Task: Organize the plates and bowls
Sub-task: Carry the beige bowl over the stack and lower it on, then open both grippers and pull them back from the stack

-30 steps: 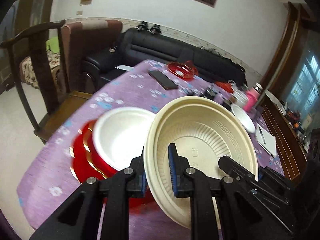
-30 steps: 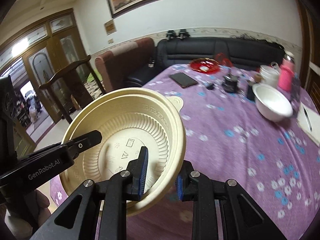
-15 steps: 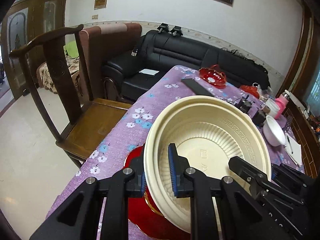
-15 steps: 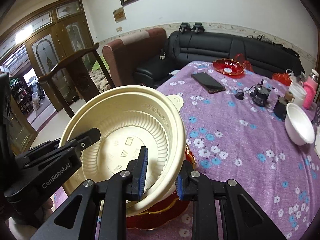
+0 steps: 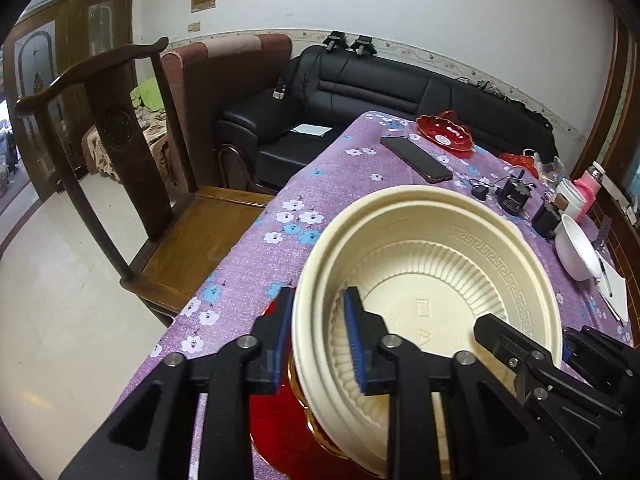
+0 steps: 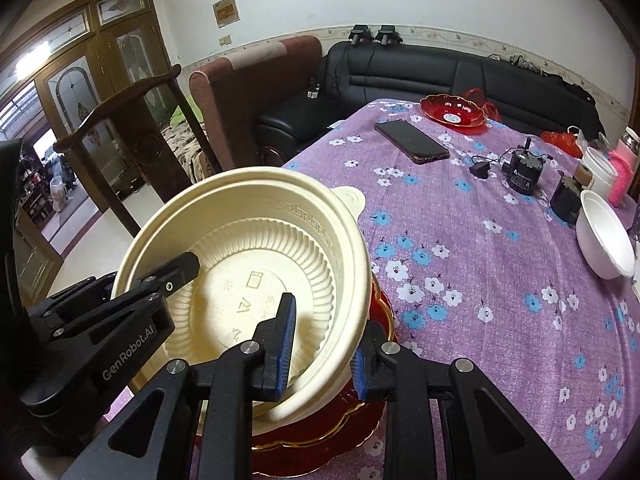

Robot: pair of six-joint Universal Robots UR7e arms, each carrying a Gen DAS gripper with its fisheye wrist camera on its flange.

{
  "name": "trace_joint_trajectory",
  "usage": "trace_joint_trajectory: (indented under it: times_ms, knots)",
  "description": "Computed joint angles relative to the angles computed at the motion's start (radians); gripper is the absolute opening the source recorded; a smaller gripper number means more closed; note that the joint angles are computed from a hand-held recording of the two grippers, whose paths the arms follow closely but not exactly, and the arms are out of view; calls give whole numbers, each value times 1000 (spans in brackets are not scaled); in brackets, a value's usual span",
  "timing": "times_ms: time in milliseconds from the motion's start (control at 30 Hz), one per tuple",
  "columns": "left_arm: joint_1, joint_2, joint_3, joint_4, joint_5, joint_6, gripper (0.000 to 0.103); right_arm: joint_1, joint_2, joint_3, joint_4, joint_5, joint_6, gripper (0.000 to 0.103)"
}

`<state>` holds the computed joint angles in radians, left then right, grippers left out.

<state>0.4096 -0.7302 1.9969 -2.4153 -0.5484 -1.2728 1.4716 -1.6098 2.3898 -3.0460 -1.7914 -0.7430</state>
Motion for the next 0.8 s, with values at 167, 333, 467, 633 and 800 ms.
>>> trace_joint_trajectory:
  times_ms: [167,333,467,633,800]
  knots:
    - [-18,-35,42,-27,1,-50,53,-6,-2,4,-5,11,-6,27]
    - [-49,-90,112,-61,9,-128,62,-26,-31,9,26,63,12,43]
    - [-70,-114,159,-105,0,-167,66,-29,-48,32,-33,95,-5,66]
    - [-98,-126,198,-140,-11,-200,66,-44,-81,40,-36,125,-2,66]
    - [-134,-137,238,-187,-14,-228,68,-71,-100,60,-121,119,12,66]
